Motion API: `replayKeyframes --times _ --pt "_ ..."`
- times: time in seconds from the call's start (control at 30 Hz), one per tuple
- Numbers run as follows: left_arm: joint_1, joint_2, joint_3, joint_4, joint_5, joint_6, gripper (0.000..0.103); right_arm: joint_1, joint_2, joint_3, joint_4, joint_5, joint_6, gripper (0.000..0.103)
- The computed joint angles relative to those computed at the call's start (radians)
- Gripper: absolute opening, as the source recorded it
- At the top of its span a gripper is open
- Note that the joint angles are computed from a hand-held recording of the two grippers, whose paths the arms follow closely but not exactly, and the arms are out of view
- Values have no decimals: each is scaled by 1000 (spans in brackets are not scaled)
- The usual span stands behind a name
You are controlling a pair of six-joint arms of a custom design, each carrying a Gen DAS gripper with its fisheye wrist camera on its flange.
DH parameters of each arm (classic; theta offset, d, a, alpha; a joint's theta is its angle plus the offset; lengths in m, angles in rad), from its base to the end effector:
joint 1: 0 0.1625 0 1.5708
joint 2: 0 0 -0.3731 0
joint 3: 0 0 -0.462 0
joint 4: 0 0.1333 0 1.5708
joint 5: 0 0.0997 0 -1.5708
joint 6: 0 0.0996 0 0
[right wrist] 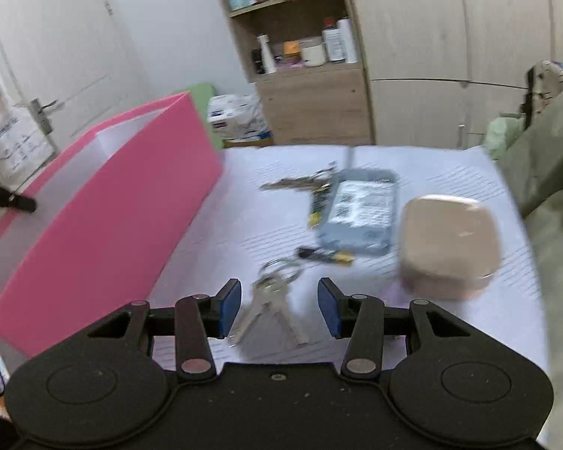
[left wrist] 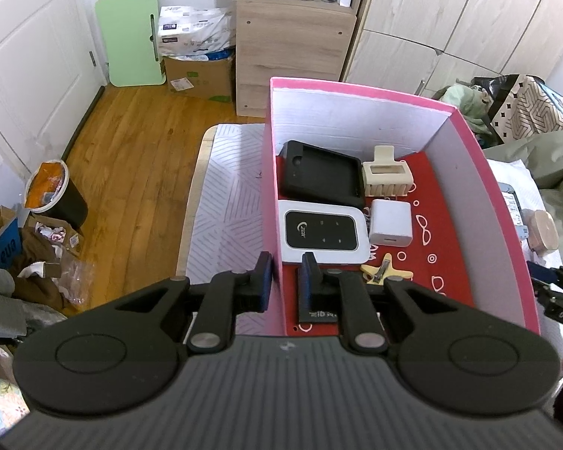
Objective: Organize rigid objects
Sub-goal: 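Return right gripper to the bed and grasp the silver keys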
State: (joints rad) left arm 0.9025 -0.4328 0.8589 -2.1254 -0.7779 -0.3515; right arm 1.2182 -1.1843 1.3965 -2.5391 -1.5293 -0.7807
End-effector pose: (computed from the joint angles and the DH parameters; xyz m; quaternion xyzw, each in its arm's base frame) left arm -0.3771 -0.8072 0.0715 0.1207 0.9129 -0.2398 0.3074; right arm -0.1242 -0.7354 0.4068 0.2049 -0.9064 0.3217 0.1818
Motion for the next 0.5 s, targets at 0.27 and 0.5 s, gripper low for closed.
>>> replayKeyframes --times 0.27,0.5 --pt "2 2 -7 6 -8 -4 14 28 63 7 -141 -64 -23 42" --pt "0 6 -12 15 -4 0 14 28 57 22 -200 -46 -54 4"
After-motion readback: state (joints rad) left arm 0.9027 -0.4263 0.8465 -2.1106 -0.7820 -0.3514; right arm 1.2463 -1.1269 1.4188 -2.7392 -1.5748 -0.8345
